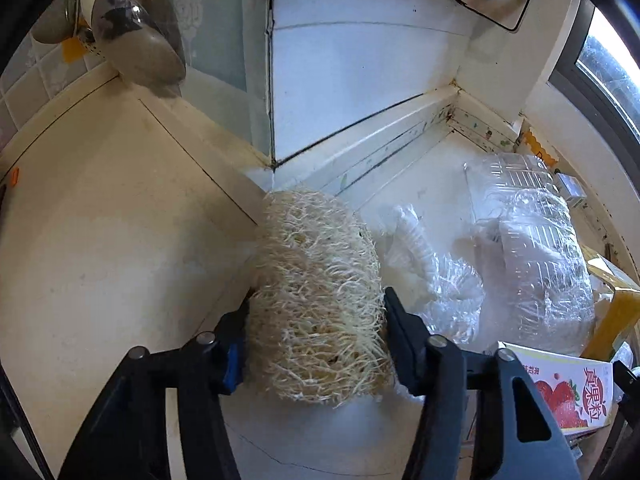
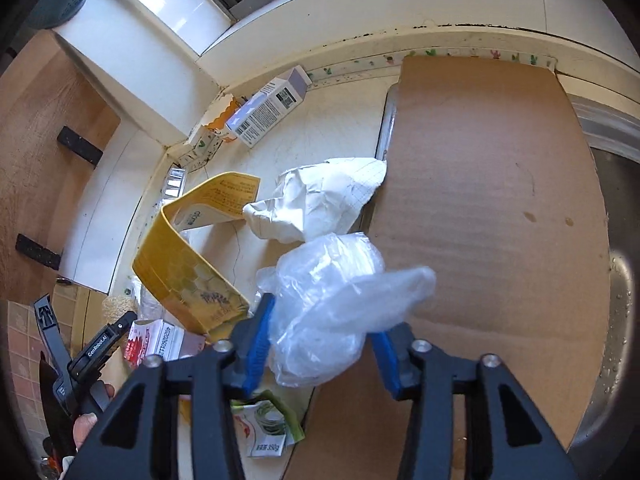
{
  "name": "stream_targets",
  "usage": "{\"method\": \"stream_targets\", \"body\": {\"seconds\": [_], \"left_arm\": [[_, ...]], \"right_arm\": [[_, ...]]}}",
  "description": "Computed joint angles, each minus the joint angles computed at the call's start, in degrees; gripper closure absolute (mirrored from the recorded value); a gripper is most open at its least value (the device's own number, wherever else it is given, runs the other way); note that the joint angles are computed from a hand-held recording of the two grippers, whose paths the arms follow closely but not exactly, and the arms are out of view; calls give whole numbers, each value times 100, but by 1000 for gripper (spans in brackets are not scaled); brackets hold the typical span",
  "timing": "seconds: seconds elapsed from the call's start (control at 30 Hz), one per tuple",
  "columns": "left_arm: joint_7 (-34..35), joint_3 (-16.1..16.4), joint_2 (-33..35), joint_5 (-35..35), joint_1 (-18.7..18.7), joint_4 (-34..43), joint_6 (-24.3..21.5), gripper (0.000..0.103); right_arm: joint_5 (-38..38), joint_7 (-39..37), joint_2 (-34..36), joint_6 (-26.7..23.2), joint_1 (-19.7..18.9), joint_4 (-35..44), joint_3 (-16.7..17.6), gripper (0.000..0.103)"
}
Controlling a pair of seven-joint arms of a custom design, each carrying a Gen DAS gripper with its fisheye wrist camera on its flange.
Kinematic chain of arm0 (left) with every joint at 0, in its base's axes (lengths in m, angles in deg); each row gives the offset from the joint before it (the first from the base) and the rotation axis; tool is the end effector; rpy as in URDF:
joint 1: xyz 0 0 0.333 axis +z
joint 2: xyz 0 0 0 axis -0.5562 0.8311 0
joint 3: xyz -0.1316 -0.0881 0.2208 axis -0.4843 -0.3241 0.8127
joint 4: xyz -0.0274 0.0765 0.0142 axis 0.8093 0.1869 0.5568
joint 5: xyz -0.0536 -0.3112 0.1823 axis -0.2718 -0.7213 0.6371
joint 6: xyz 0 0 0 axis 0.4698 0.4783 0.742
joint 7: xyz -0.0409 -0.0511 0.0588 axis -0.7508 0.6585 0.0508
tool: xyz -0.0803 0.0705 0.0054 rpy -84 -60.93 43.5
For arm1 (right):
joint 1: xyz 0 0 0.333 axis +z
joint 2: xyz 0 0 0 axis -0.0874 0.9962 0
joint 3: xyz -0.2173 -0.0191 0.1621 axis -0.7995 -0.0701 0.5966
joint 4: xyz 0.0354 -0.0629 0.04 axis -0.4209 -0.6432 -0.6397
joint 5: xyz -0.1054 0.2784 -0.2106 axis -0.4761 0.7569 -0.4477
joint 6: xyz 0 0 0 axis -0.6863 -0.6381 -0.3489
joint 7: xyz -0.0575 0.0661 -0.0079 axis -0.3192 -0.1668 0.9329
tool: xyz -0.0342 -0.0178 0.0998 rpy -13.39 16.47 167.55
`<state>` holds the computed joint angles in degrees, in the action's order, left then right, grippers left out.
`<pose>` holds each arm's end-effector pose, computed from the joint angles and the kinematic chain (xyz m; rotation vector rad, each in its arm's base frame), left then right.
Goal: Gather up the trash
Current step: 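Grasp a clear plastic bag with the right gripper while the left gripper grasps the loofah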
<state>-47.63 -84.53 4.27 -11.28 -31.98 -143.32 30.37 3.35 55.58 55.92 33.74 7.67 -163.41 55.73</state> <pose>0.3927 -0.0691 0.6624 -2.4890 0.9142 -0.4114 0.5173 0.1836 0.6883 -2.0021 1.6105 0.2130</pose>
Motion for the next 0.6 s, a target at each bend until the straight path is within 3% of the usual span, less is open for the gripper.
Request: {"method": "stream_targets", "body": {"seconds": [0.2,0.6], "left_arm": [[105,107,-216,-396,-140,-201,234,60],[534,-35,-885,-774,-428,-190,-189,61]], "right_arm": [[-22,-34,-147,38,-10,-59,-12,71],[-156,-16,-1161,353,114,-816,-59,73]]}}
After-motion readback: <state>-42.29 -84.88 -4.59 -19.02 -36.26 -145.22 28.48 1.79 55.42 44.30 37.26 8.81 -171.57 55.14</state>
